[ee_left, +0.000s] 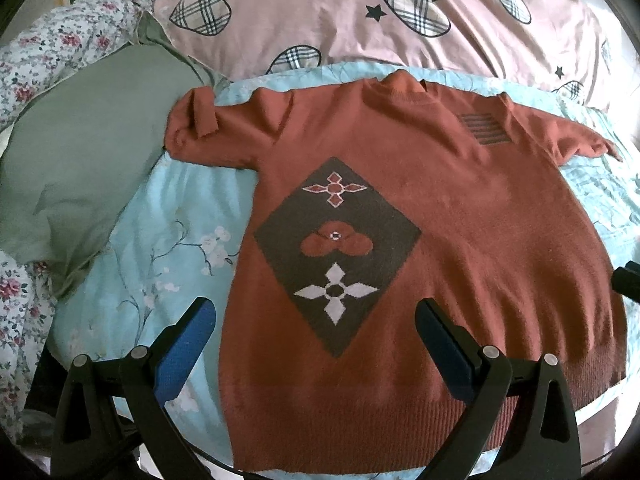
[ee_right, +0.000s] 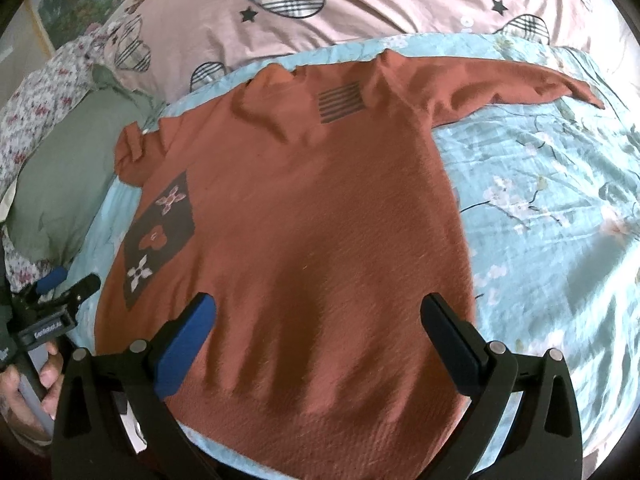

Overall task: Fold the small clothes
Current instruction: 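Grasp the sweater sleeve cuff with the right gripper and lift it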

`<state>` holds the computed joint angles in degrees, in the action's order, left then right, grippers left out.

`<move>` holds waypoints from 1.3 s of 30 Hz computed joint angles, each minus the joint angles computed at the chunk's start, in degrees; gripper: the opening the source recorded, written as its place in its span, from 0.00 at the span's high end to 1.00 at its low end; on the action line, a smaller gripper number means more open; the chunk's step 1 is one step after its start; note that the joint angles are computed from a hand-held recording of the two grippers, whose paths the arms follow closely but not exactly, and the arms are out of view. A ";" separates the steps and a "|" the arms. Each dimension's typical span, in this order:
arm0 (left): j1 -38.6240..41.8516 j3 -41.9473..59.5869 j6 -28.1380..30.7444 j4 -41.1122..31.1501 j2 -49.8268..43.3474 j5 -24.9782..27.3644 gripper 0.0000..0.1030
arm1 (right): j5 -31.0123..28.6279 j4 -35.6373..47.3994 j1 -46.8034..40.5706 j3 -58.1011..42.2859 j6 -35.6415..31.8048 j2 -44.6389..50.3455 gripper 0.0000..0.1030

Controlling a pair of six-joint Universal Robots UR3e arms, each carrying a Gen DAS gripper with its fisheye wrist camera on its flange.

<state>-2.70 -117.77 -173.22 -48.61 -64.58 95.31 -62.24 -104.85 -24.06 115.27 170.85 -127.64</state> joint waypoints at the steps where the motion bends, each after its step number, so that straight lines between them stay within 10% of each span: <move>1: 0.17 -0.03 0.09 0.55 -0.54 -0.51 0.01 | 0.13 0.27 -1.19 -0.15 -0.46 0.38 0.01; 13: -1.34 6.40 -2.30 4.01 -13.31 0.69 0.01 | 7.01 -6.24 -25.66 -5.21 -8.95 15.91 0.02; 20: -3.75 13.21 -3.86 5.63 -23.53 1.59 0.01 | 4.37 -21.42 -31.59 -25.98 4.84 46.53 0.33; 28: -8.32 20.22 -5.64 5.75 -34.10 4.50 0.01 | 1.93 -19.40 -32.66 -61.09 18.75 74.87 0.39; 39: -10.38 26.34 -7.01 3.84 -41.78 5.30 0.01 | -0.07 -18.26 -29.02 -70.85 16.75 79.10 0.87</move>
<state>-13.08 -91.43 -180.23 -44.77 -106.37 100.61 -62.31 -123.11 -53.08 44.42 187.61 -48.54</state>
